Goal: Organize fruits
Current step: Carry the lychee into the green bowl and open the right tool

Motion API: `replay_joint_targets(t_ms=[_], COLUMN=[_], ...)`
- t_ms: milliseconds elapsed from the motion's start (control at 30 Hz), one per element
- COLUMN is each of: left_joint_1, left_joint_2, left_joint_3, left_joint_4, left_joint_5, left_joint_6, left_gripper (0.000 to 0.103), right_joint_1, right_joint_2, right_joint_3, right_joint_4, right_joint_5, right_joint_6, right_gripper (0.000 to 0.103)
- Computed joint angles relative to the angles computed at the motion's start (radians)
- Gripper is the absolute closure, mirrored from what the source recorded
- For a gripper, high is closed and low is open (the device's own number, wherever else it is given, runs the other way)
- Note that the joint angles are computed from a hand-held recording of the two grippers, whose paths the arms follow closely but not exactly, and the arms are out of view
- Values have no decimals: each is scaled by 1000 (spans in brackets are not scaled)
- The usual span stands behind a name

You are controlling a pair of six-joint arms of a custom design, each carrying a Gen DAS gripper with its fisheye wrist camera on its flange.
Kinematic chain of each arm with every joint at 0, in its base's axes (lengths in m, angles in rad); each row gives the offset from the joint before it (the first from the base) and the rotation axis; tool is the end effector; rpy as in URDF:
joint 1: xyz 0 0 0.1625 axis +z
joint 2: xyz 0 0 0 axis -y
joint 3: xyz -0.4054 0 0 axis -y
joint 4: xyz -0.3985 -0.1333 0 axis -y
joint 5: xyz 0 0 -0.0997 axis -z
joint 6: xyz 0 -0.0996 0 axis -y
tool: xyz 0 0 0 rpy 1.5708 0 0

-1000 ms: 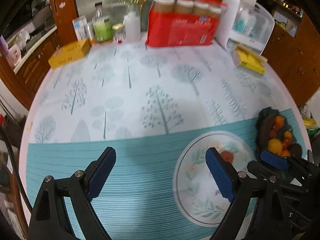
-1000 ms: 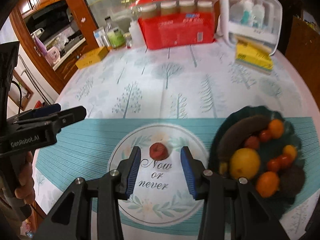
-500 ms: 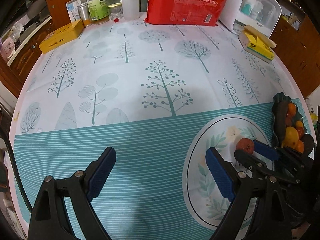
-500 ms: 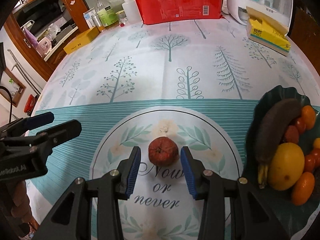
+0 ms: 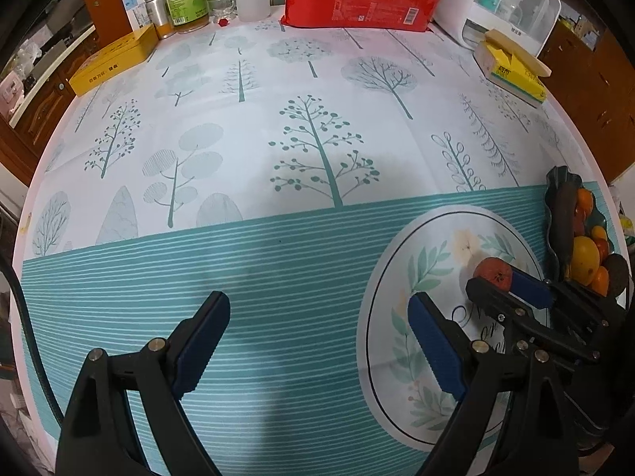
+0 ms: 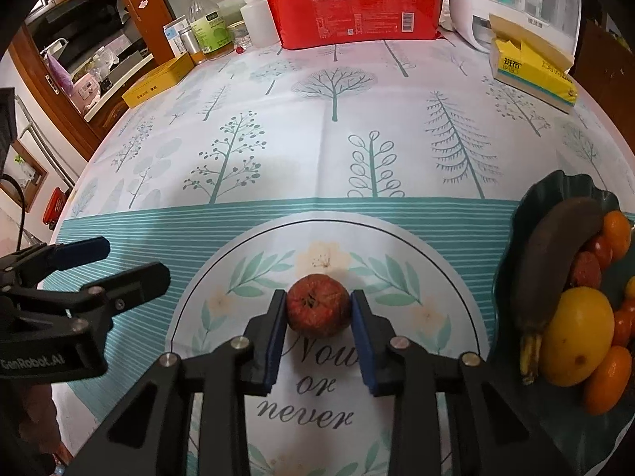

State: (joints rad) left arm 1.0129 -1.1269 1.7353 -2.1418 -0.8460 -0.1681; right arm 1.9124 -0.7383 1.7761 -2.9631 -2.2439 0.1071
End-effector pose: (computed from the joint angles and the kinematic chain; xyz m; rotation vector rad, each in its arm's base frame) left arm -0.1474 -0.6128 0.2226 0.4888 2.3867 -0.2854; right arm 0.2757 -0.5630 0.0537 0.1364 -2.4925 0.6290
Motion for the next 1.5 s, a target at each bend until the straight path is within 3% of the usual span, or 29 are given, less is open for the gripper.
replay_joint_targets(t_ms=[367,567,833,1133,1500], left_joint_1=[-54,-120,-220,-306,-314], left_joint_2=[-39,-47,10,94,200], left_joint_3=[58,80,73,49,-21], left_joint_4=[30,40,14,-48,-109], left_joint_5=[-31,-52,-93,-114,-111], left_joint_6=[-15,-54,-120,-206,-290], left_gripper=[13,13,13,12,9], right_joint_1=[42,50,32,-12,-112], right_joint_2=[-81,-176,-344,-531,-584], right_joint_3=[93,183,290,356,329], right_joint_4=[-23,-17,10,14,31], right_joint_5=[-11,-12,-32,-33,20], right_joint_6=[41,79,69,-66,-228], right_gripper=[71,71,71,71,71])
